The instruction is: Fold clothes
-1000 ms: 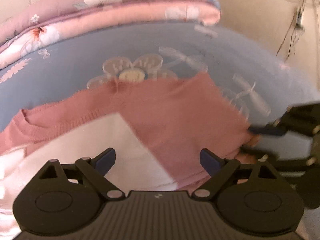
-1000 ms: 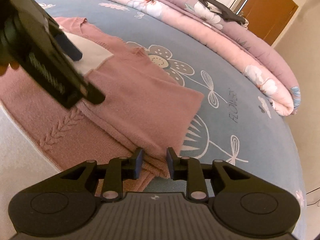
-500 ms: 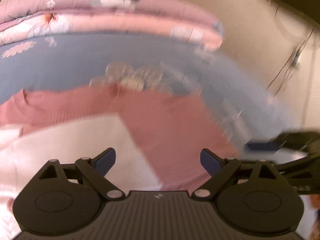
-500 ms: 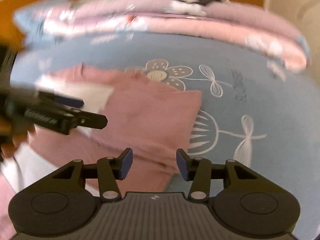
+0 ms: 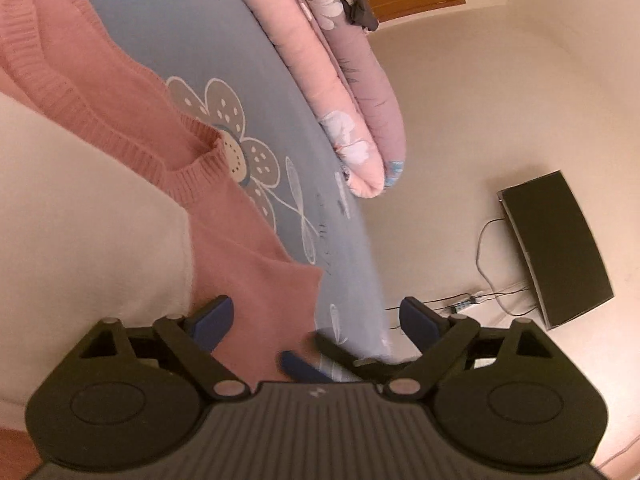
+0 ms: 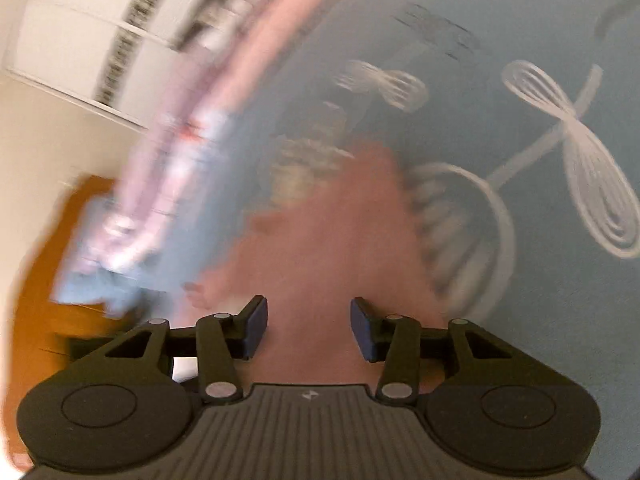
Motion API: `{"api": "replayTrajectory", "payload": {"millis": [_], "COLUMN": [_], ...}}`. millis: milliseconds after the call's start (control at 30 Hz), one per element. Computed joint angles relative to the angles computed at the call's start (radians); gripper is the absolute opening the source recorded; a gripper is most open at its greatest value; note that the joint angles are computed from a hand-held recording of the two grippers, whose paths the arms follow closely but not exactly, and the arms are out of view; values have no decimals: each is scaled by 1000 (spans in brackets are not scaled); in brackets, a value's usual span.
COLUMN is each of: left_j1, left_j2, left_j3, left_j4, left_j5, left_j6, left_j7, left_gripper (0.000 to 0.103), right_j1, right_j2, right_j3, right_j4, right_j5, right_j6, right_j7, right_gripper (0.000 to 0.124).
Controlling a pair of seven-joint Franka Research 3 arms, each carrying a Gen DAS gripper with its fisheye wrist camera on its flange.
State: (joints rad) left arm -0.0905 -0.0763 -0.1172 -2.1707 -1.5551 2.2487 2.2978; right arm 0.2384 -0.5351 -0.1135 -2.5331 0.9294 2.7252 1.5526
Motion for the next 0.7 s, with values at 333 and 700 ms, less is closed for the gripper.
{"api": "replayTrajectory", "payload": {"millis": [333,700], "left_j1": [56,28], "left_j2": [-81,-96], "left_j3": [47,76], "left_j4": [-9,23], "left_j5": [273,586], "left_j6": [41,47], "left_j7": [-128,-284], "left_gripper": [90,91], "right_j1": [-119,16], "right_j2": [4,198], "right_j3": [86,57], "right_j4": [55,263], "right_j5": [-245,-227], "right_j6": [-114,-262], "right_j7": [128,-97], "right_gripper": [41,48]}}
